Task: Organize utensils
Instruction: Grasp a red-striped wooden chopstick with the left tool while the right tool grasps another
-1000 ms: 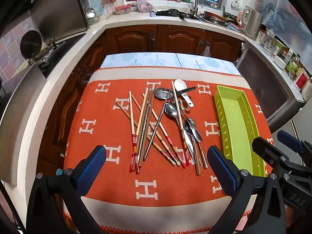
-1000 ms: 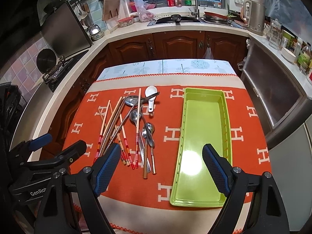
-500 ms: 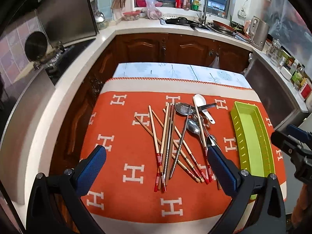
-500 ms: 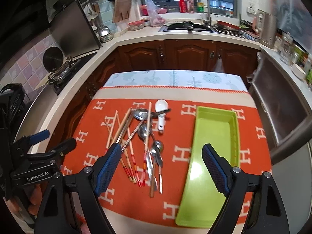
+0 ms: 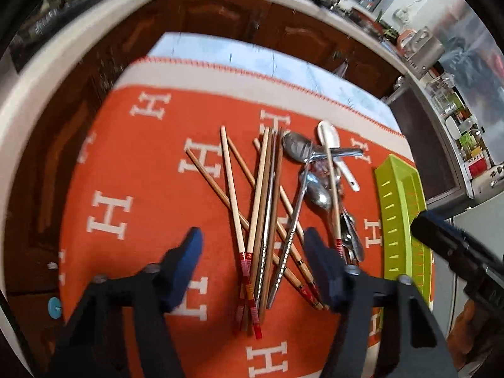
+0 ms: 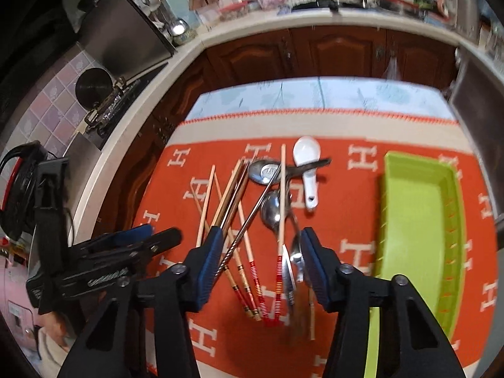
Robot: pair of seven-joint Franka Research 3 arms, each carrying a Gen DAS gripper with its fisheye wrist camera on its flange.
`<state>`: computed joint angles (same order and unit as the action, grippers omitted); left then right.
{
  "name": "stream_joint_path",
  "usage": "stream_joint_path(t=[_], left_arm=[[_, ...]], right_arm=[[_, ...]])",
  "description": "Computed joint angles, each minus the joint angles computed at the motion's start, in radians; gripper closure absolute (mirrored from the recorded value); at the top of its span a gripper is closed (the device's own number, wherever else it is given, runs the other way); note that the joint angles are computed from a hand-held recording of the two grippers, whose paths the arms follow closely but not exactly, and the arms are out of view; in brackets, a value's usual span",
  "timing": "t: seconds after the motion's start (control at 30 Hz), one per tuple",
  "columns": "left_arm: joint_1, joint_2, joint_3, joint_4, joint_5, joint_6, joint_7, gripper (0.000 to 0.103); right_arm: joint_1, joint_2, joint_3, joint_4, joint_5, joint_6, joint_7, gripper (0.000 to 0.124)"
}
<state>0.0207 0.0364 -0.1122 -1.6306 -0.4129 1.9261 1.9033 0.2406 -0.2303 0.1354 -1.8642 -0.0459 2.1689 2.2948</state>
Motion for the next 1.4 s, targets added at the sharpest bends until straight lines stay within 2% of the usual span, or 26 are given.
stream_joint_path(t=[0.13, 0.23, 0.3, 0.37, 0.6, 0.63, 0.67, 0.7, 1.07, 1.17, 1.4], left_arm=[[-0.002, 0.058, -0.009, 0.031, 0.02, -0.024, -0.031, 0.053], [-0.003, 0.091, -0.019, 0.048, 0.045, -0.03, -0.057, 0.066], [-0.004, 0.11, -0.025, 0.058, 0.065, -0.037, -0.077, 0.079], [-0.003, 0.121, -0.029, 0.061, 0.081, -0.04, -0.087, 0.086], [0.001, 0.128, -0.039, 0.061, 0.091, -0.033, -0.088, 0.086], [-0.001, 0.128, -0.04, 0.06, 0.096, -0.03, -0.094, 0.088], [-0.004, 0.124, -0.04, 0.054, 0.108, -0.022, -0.1, 0.096], [-0.006, 0.118, -0.039, 0.044, 0.124, -0.011, -0.103, 0.099], [0.019, 0.017, -0.001, -0.061, 0.134, 0.034, -0.096, 0.1], [0.033, 0.003, 0.015, -0.07, 0.112, 0.013, -0.093, 0.1], [0.052, -0.027, 0.036, -0.107, 0.099, 0.012, -0.076, 0.1]], right_arm=[[0.006, 0.024, -0.008, -0.035, 0.033, 0.03, -0.011, 0.079], [0.009, 0.033, -0.016, -0.057, 0.058, 0.048, -0.021, 0.08], [0.01, 0.037, -0.019, -0.067, 0.066, 0.056, -0.025, 0.08], [0.011, 0.04, -0.021, -0.068, 0.077, 0.06, -0.03, 0.08], [0.019, 0.072, -0.026, -0.049, 0.107, 0.052, -0.049, 0.084], [0.022, 0.079, -0.026, -0.047, 0.113, 0.054, -0.052, 0.085], [0.024, 0.087, -0.026, -0.039, 0.115, 0.052, -0.054, 0.085], [0.027, 0.093, -0.026, -0.035, 0.12, 0.053, -0.059, 0.086], [0.064, 0.233, -0.038, 0.106, 0.255, 0.049, -0.126, 0.091], [0.073, 0.301, -0.041, 0.17, 0.313, 0.041, -0.133, 0.092], [0.091, 0.414, -0.055, 0.276, 0.318, 0.008, -0.075, 0.098]])
